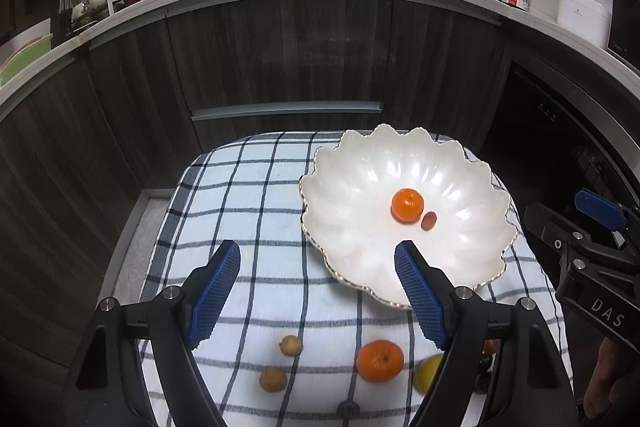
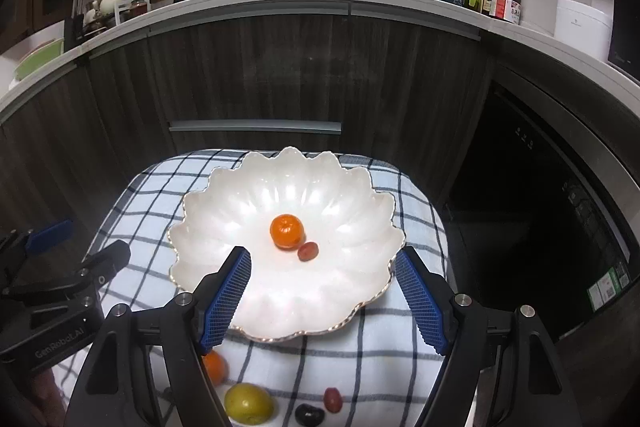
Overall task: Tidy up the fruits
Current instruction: 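Withdraw both open tools back from the bowl toward the remaining fruits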
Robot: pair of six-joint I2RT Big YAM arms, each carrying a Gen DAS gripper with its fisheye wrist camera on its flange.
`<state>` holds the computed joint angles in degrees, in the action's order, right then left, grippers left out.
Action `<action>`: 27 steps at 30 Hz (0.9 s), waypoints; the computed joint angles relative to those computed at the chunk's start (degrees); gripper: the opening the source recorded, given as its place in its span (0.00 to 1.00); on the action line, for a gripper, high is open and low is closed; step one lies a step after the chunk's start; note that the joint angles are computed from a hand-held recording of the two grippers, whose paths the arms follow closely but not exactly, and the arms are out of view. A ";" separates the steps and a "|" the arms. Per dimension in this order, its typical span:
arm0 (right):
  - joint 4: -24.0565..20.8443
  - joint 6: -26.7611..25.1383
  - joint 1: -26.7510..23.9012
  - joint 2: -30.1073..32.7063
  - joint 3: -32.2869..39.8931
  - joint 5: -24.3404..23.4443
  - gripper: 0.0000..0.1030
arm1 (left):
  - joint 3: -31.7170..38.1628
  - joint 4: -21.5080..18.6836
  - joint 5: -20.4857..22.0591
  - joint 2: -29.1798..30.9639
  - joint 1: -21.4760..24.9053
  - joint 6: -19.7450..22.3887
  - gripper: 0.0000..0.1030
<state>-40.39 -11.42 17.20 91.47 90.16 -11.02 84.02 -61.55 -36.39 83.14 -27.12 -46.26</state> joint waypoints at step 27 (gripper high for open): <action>4.41 -1.36 -1.10 -7.96 -10.82 -1.83 0.73 | -4.76 -1.21 -4.73 -3.45 -5.58 -4.92 0.77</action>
